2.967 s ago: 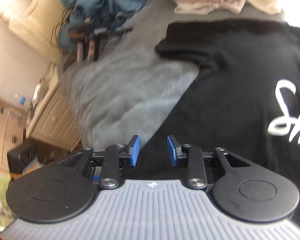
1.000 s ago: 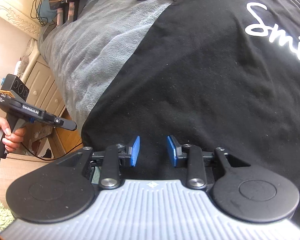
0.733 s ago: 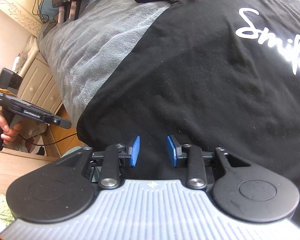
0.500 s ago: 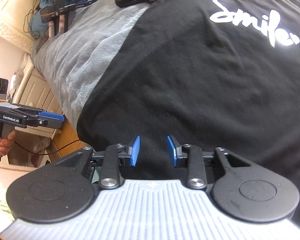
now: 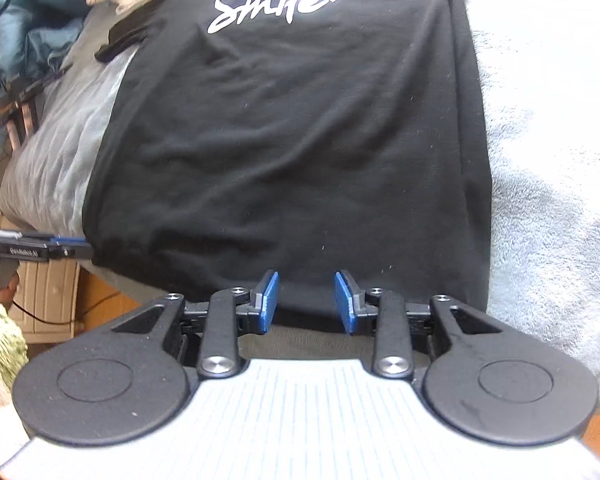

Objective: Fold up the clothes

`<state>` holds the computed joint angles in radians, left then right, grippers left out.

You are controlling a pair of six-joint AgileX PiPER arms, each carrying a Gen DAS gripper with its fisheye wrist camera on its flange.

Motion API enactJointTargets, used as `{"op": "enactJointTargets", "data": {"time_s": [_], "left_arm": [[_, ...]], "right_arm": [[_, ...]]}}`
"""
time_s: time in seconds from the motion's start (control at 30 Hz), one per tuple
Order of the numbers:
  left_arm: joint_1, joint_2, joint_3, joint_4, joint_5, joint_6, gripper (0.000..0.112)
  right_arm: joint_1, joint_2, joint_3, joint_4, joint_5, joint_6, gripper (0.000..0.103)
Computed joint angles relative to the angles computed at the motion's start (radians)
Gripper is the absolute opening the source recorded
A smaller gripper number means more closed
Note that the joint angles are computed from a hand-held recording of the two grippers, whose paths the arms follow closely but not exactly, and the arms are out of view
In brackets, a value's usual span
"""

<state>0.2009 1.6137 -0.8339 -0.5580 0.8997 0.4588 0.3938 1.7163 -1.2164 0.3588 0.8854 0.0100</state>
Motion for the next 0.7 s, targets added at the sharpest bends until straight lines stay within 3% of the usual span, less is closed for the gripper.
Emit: {"op": "enactJointTargets", "data": {"time_s": [0.17, 0.23, 0.3, 0.43, 0.57, 0.63, 0.67, 0.7], "left_arm": [[0.027, 0.011, -0.002, -0.010, 0.023, 0.032, 0.042], [0.043, 0.013, 0.003, -0.019, 0.029, 0.051, 0.033], [0.062, 0.009, 0.010, -0.024, 0.033, 0.067, 0.008], [0.129, -0.007, 0.018, -0.068, 0.074, 0.107, 0.003], [0.178, 0.000, -0.009, -0.072, 0.142, 0.170, 0.004], [0.176, -0.004, -0.023, -0.049, 0.151, 0.207, 0.021], [0.178, -0.007, -0.026, -0.049, 0.155, 0.238, 0.038], [0.179, -0.009, -0.027, -0.051, 0.154, 0.266, 0.047]], "right_arm": [[-0.019, 0.014, 0.005, -0.004, -0.048, 0.037, 0.030], [-0.003, 0.029, -0.017, 0.006, -0.052, 0.050, 0.030], [0.021, 0.052, -0.047, 0.023, -0.058, 0.052, 0.030], [0.099, 0.125, -0.150, 0.082, -0.052, 0.037, 0.030], [0.212, 0.221, -0.301, 0.108, 0.011, -0.073, 0.033], [0.263, 0.260, -0.364, 0.098, 0.029, -0.103, 0.033], [0.287, 0.281, -0.400, 0.093, 0.041, -0.117, 0.034], [0.308, 0.299, -0.432, 0.087, 0.050, -0.123, 0.034]]}}
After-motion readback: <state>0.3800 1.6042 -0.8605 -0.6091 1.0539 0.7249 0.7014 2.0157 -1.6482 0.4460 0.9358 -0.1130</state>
